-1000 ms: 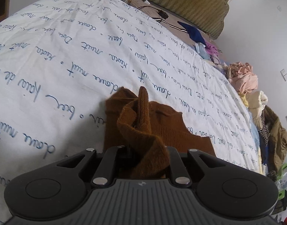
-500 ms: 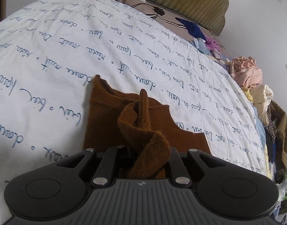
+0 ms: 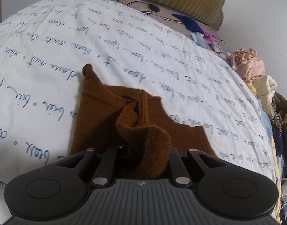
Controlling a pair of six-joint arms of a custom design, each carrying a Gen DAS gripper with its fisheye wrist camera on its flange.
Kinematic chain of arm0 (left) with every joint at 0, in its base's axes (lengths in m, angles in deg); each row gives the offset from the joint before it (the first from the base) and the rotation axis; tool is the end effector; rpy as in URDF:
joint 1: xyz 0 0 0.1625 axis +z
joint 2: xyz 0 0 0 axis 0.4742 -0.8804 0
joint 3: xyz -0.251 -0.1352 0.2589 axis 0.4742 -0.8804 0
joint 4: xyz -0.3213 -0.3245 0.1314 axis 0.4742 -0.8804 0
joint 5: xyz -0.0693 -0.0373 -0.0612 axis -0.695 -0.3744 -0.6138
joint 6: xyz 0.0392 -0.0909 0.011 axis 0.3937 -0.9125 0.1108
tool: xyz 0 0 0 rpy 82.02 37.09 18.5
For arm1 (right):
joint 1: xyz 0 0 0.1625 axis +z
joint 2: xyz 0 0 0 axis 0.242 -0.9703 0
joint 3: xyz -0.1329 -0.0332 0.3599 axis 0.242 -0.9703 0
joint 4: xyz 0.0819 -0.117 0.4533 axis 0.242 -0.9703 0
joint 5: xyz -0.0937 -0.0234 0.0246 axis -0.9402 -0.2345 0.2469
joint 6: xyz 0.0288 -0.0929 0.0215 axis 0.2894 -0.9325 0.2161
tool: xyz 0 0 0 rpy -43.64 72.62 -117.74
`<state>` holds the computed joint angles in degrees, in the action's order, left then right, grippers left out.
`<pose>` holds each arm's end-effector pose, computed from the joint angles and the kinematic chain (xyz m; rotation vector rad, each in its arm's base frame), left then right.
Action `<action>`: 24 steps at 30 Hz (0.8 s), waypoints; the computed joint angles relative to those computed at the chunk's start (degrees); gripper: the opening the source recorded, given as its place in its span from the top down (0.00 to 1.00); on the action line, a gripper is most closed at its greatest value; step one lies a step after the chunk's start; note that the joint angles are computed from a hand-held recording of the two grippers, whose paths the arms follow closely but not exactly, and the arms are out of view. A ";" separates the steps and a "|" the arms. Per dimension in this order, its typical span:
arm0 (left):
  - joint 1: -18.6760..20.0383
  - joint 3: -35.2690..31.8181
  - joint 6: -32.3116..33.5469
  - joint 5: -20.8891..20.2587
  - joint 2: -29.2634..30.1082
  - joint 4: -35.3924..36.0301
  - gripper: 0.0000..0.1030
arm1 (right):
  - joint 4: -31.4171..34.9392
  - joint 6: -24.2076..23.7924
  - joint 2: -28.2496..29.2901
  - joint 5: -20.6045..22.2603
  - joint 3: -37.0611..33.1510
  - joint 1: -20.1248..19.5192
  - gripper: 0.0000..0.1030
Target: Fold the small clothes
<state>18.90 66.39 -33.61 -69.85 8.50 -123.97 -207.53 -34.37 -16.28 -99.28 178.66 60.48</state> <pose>-0.3268 -0.6185 -0.0777 0.4994 2.7139 -0.5890 0.0402 -0.3774 0.1651 0.3947 -2.4291 1.3173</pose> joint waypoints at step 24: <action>-4.27 -3.02 0.21 0.46 6.95 -2.19 0.89 | 0.32 -0.13 -10.52 5.80 6.18 -10.53 0.84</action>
